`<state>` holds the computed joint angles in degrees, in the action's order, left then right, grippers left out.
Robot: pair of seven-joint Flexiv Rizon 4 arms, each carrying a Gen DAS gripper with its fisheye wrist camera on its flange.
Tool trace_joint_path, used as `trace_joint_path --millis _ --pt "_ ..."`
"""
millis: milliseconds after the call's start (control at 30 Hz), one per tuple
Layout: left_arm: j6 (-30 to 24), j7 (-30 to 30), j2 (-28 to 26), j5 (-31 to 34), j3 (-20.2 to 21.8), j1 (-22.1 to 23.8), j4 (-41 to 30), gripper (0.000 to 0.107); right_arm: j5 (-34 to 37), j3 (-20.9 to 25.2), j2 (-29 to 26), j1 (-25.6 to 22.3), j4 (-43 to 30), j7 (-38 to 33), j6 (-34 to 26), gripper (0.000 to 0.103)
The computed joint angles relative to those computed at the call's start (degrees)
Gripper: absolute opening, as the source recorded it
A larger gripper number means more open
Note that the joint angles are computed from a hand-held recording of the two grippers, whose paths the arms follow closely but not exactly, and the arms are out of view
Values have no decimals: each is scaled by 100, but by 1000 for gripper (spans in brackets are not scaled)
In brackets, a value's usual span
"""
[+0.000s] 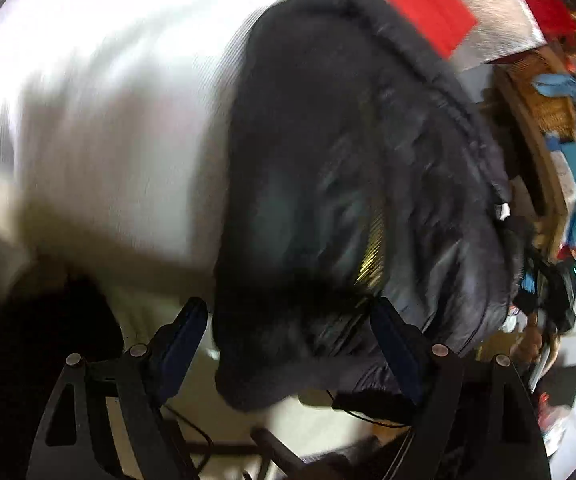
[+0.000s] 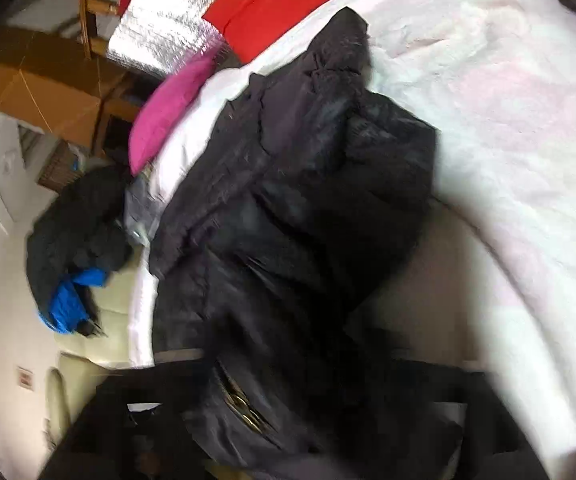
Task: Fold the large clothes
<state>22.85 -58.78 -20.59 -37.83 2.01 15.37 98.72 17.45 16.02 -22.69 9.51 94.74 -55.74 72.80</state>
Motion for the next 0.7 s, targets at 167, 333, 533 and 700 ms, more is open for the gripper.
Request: trace_joint_path --millis 167,333,533,700 --pt "-166 -409 -80 236 42 -52 97 84 -215 -93 320 23 503 110 -23 90" --pt "-35 236 48 301 -41 -114 250 63 670 495 61 -362 -11 -1106 -841 75" --pt "65 874 190 231 -9 -146 365 38 199 85 152 245 20 -1387 -1138 73" --pt "-43 342 -24 393 85 -122 212 72 -681 -243 27 678 -19 -1188 -1613 76"
